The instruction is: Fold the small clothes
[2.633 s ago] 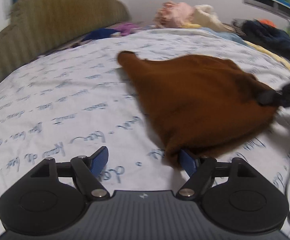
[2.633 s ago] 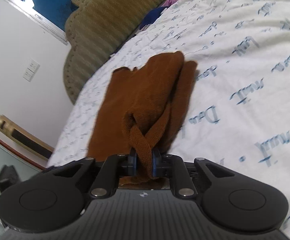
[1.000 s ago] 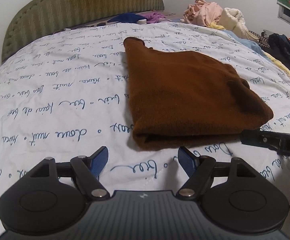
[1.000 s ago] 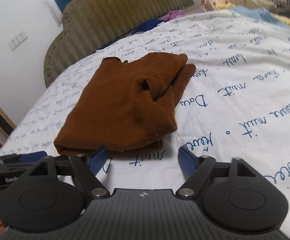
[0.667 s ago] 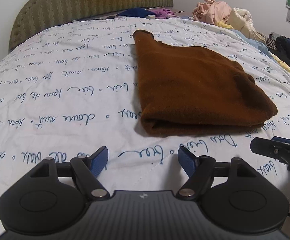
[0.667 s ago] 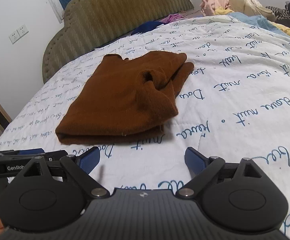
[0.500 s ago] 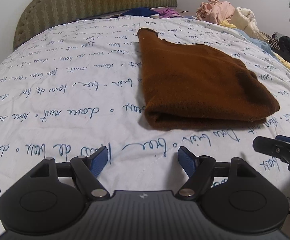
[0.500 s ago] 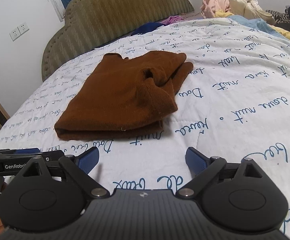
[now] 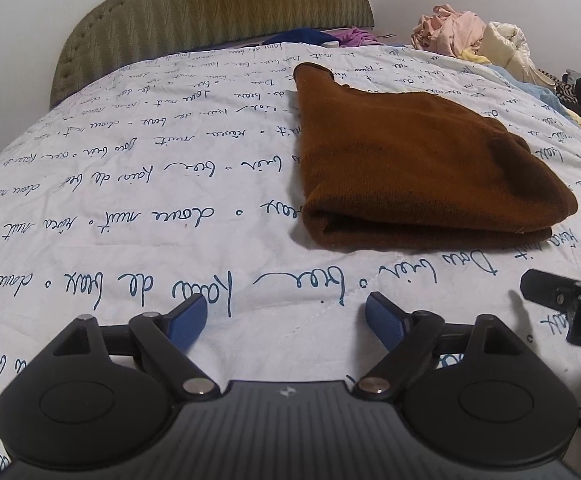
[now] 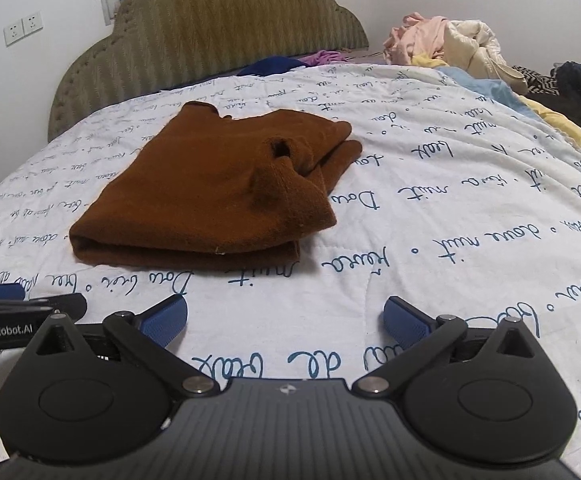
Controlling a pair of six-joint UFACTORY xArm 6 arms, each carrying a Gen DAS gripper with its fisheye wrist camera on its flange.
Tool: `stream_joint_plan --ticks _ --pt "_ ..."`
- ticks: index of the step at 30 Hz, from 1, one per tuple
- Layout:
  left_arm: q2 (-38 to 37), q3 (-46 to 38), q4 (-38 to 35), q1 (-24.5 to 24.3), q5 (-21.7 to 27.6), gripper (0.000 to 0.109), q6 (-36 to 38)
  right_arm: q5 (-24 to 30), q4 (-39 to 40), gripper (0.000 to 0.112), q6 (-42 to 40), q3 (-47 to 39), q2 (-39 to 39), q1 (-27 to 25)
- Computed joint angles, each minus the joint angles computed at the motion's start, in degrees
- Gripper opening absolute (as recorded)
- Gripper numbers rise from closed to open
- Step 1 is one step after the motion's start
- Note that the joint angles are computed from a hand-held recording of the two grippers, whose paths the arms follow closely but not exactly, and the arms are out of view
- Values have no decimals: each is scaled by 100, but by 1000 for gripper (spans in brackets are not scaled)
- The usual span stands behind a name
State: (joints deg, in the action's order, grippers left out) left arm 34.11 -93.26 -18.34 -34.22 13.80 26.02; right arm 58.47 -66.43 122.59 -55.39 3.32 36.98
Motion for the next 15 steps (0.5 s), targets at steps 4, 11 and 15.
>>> stream_joint_plan --ticks 4,11,15 --pt "73 -50 -106 4 -39 99 20 87 39 103 -43 -79 54 -20" --pt "99 76 -272 -36 -335 103 191 208 120 103 -267 -258 265 6" --pt "103 116 -532 -60 -454 103 420 318 131 103 -313 -318 333 39"
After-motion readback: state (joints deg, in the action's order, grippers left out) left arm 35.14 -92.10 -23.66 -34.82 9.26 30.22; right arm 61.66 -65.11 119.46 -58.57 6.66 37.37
